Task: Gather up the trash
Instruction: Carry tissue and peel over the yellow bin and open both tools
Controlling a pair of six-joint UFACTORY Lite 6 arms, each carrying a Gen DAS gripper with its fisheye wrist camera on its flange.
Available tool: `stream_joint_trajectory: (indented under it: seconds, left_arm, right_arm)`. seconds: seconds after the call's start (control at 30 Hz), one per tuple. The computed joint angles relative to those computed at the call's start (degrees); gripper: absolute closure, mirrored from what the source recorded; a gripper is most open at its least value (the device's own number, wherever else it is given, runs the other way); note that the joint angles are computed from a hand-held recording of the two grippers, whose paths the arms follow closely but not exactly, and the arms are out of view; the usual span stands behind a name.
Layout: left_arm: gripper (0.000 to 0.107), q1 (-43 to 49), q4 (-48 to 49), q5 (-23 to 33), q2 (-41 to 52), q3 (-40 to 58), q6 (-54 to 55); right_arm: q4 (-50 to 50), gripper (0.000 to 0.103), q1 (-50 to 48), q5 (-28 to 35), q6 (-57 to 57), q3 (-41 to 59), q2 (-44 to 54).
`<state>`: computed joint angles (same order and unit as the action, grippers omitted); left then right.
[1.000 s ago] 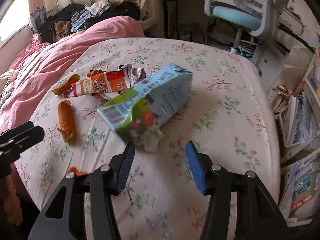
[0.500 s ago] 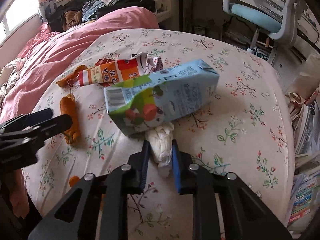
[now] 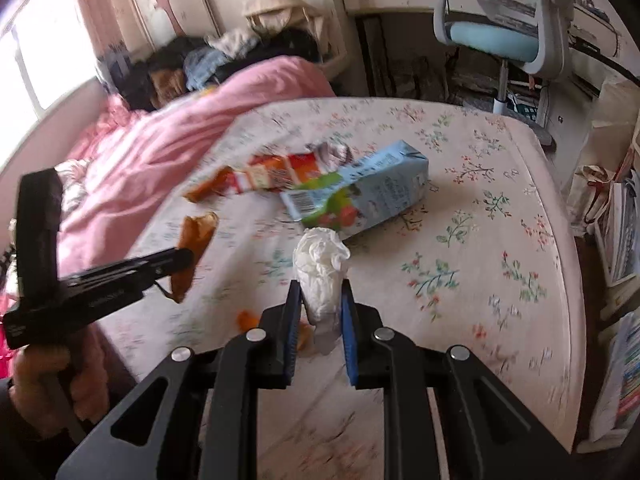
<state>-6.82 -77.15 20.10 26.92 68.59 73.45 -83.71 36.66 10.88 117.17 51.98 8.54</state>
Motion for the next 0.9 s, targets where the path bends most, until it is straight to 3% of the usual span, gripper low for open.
stream_joint_trajectory:
  seconds: [0.1,0.2,0.43,0.53,0.57,0.63,0.7,0.77,0.87,0.9]
  left_arm:
    - [0.09,1.5,-3.9,1.7,-5.7,-6.4,4.8]
    - [0.09,2.5,-7.1,2.4,-12.8,-14.7,9.9]
    - [0.09,4.1,-7.0,3.2,-31.8,-35.0,16.1]
    - [0.09,5.0,-2.3,3.8,-38.6,-41.1,13.6]
    - [0.09,5.3,-0.5,4.1,-40.3,-42.8,12.4]
    - [0.09,5.4,3.8,4.4,-43.7,-46.2,9.1]
    - [0.089,4.3,9.2,5.3,-44.2,-48.3,5.4]
    - [0.088,1.8,15.2,5.7,-42.6,-49.3,1.4]
    - [0.072,-3.2,20.7,3.1,-44.1,-51.9,-3.4]
    - [0.059,-3.9,21.6,2.6,-45.7,-52.6,-4.3]
  right_arm:
    - [-9.5,0.083,5.5,2.9,12.2,-5.1,-5.3]
    - [-9.7,0.083,12.5,6.0,14.7,-7.8,-7.5]
    - [4.0,0.082,29.3,9.1,9.0,-7.4,-2.8]
    - [14.2,0.068,33.1,11.0,2.6,-6.3,-0.2]
    - [14.6,0.058,34.5,12.9,3.9,-6.4,-0.2]
    - [14.3,0.053,36.4,18.2,8.5,-8.9,-3.6]
    - [13.8,0.041,37.8,24.5,13.5,-11.3,-7.1]
    - [11.3,0.037,38.3,29.7,21.7,-15.5,-12.4]
    - [9.3,0.036,37.8,31.5,28.5,-19.1,-15.9]
    - [8.6,0.036,37.1,31.1,30.4,-19.8,-15.9]
